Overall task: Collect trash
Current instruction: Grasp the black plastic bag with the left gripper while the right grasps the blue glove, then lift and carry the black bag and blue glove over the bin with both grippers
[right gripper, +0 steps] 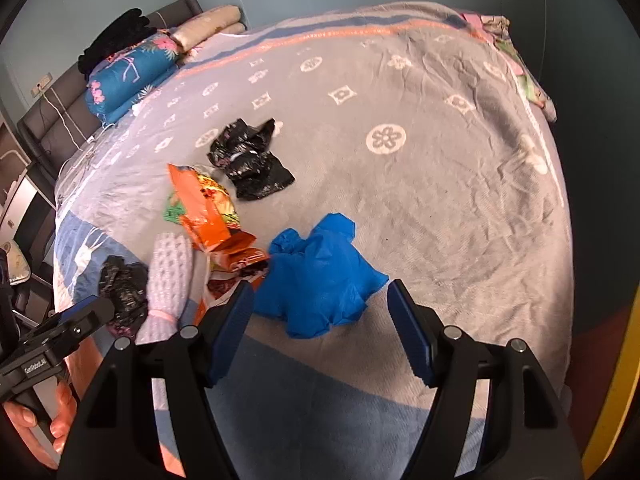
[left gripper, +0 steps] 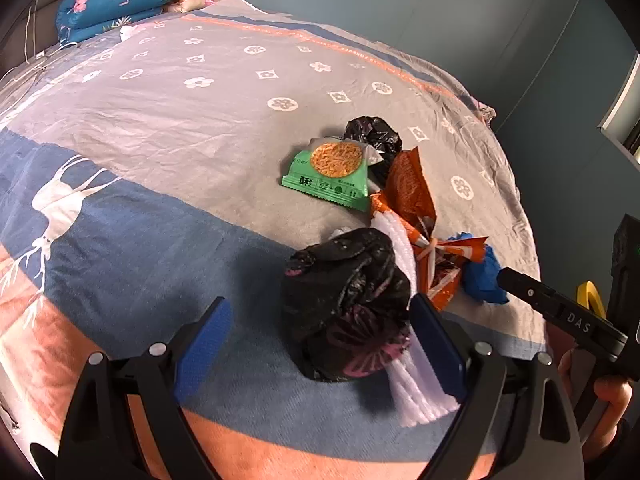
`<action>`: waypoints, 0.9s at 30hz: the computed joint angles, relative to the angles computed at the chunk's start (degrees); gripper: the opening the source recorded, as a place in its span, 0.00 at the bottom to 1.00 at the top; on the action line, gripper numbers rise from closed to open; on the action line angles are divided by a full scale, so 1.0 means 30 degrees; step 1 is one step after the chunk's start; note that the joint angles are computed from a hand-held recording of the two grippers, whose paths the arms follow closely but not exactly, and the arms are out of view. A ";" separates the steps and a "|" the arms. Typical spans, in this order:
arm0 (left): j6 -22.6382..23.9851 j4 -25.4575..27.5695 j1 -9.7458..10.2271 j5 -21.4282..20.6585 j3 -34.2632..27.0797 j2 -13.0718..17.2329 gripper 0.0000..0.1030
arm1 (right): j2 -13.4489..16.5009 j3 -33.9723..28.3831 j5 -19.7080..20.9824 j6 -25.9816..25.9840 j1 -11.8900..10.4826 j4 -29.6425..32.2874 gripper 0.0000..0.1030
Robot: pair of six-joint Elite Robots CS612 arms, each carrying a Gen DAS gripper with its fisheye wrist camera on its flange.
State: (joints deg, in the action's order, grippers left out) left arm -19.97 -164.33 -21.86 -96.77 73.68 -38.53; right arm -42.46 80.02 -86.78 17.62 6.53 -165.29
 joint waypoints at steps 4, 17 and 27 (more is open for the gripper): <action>0.0004 0.0093 0.0066 -0.0377 -0.0338 0.0271 0.84 | 0.0362 -0.0470 0.0096 0.0197 -0.0035 0.0316 0.64; 0.0417 0.0754 0.0111 -0.1266 -0.1183 0.0881 0.68 | 0.1146 -0.1651 0.0498 0.0167 -0.0058 0.1407 0.58; 0.0812 0.0762 -0.0036 -0.1207 -0.1193 0.0913 0.37 | 0.1298 -0.1843 0.1021 0.0343 -0.0194 0.1565 0.32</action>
